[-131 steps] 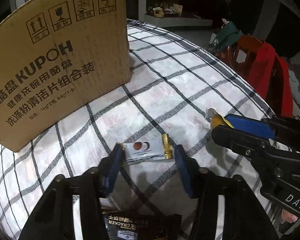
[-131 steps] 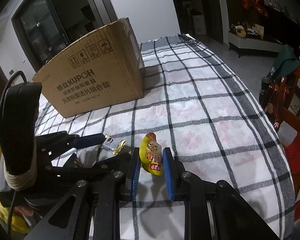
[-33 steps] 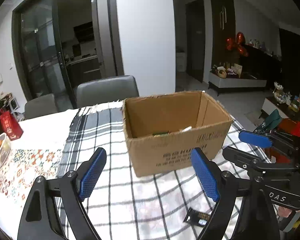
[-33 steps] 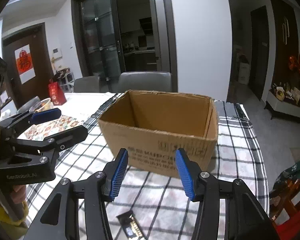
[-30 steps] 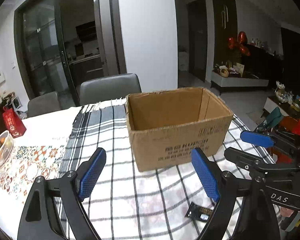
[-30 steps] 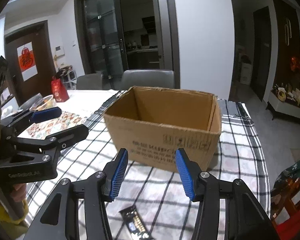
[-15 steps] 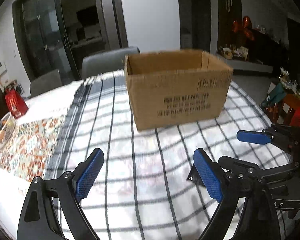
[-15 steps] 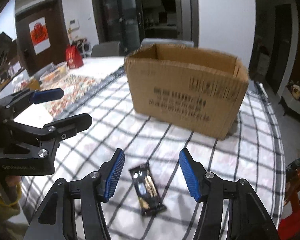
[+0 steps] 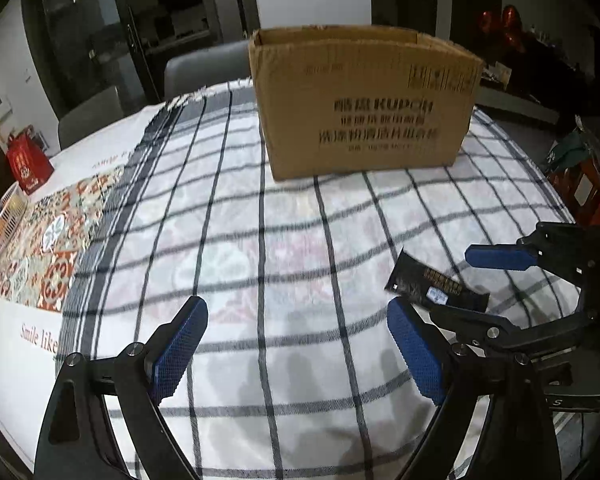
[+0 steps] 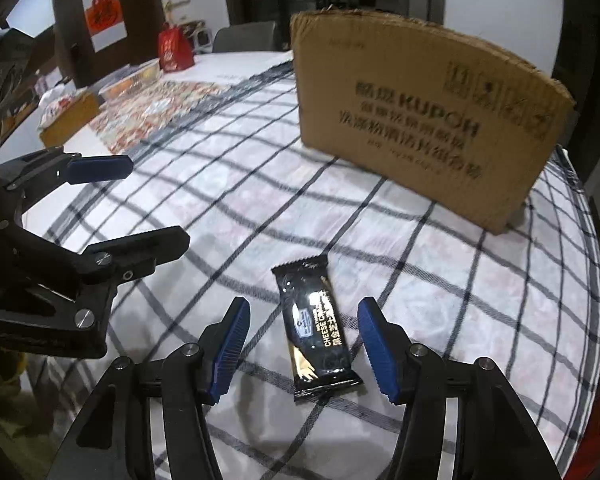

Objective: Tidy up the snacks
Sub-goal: 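Grasp the black cheese cracker bar with the right gripper, then carry the cracker bar over the box and open the right gripper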

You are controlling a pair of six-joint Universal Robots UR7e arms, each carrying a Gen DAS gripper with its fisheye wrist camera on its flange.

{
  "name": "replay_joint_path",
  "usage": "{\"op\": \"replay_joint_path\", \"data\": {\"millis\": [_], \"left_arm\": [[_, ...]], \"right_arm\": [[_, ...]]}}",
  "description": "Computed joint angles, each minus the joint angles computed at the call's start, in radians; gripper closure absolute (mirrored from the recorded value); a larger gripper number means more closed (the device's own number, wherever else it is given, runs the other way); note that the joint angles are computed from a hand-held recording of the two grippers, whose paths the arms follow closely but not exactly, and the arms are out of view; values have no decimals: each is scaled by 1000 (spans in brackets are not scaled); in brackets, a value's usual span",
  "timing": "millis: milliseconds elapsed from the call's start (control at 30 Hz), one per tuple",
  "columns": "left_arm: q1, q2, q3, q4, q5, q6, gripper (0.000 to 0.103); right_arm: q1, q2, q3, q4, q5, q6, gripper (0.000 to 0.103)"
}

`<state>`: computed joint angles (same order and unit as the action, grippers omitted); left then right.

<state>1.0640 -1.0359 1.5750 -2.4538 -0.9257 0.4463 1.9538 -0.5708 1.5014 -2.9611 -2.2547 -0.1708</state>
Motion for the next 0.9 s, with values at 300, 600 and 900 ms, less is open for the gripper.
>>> {"op": "replay_joint_path", "data": {"millis": [300,600,900], "left_arm": [[14,22,-9,36,23,-33,11],[21,35,-20,59,26,-51,11],[20,35,-23,48,23,-49,11]], "right_arm": [[-22,22,-34,73,6,15,56],[-28,40,-53,79,-15,0,60],[-24,41,-47,39,-32,2,70]]}}
